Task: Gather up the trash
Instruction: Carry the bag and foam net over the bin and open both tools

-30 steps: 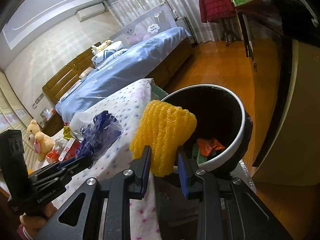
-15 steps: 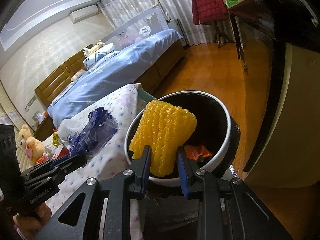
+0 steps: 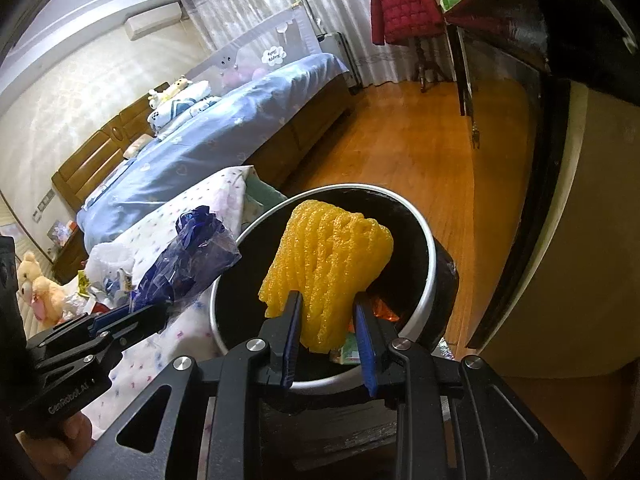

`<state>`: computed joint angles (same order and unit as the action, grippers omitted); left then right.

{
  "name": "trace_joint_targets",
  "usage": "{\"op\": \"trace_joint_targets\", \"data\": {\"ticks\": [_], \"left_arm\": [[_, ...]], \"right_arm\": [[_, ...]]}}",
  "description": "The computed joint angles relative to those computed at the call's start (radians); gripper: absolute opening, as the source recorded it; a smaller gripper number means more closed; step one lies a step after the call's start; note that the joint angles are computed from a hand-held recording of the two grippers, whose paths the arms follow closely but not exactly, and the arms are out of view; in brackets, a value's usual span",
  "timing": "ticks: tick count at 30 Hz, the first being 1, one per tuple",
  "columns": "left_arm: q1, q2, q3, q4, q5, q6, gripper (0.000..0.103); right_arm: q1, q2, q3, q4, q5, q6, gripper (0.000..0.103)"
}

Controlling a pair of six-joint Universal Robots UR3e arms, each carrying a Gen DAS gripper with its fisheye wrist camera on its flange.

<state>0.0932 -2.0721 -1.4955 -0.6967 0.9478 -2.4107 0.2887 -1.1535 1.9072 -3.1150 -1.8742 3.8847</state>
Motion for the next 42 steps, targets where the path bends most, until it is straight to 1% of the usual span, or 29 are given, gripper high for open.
{"op": "trace_joint_targets", "data": {"ticks": [12,22,27,29,30,32,34,36,39,40,41,42], "left_arm": [[-0.060,-0.081,0.122,-0.031,0.053,-0.041,0.022],[-0.080,-0.116,0.158,-0.026,0.076,-0.059,0.022],[-0.094,-0.136,0.193,-0.057,0.082,-0.057,0.025],[-0.093,-0.137,0.201,-0.071,0.076,-0.058,0.031],[-0.092,-0.135,0.199,-0.071,0.073,-0.060,0.034],[-0.085,-0.127,0.188,-0.072,0.062,-0.060,0.041],[-0.070,-0.110,0.165,-0.068,0.049,-0.058,0.052],[-0.050,-0.087,0.131,-0.060,0.035,-0.050,0.052],[-0.008,-0.050,0.087,-0.075,0.010,-0.036,0.058],[0.010,-0.034,0.063,-0.072,-0.002,-0.028,0.061],[0.023,-0.024,0.049,-0.070,-0.007,-0.024,0.062],[0.048,0.001,0.012,-0.058,-0.017,-0.018,0.062]], "right_arm": [[-0.038,-0.004,0.015,0.001,0.028,-0.019,0.026],[-0.069,0.008,-0.005,0.018,0.055,-0.043,0.026],[-0.085,0.012,-0.004,0.016,0.076,-0.045,0.030],[-0.098,0.010,0.004,0.009,0.091,-0.044,0.036],[-0.099,0.010,0.007,0.007,0.094,-0.041,0.037],[-0.099,0.011,0.011,0.000,0.093,-0.034,0.052],[-0.094,0.010,0.016,-0.013,0.088,-0.035,0.060],[-0.087,0.006,0.019,-0.020,0.079,-0.029,0.060],[-0.081,-0.003,0.031,-0.039,0.079,-0.014,0.062],[-0.078,-0.004,0.033,-0.044,0.077,-0.010,0.066],[-0.071,-0.005,0.035,-0.049,0.073,-0.004,0.072],[-0.061,-0.006,0.034,-0.055,0.068,0.003,0.075]]}}
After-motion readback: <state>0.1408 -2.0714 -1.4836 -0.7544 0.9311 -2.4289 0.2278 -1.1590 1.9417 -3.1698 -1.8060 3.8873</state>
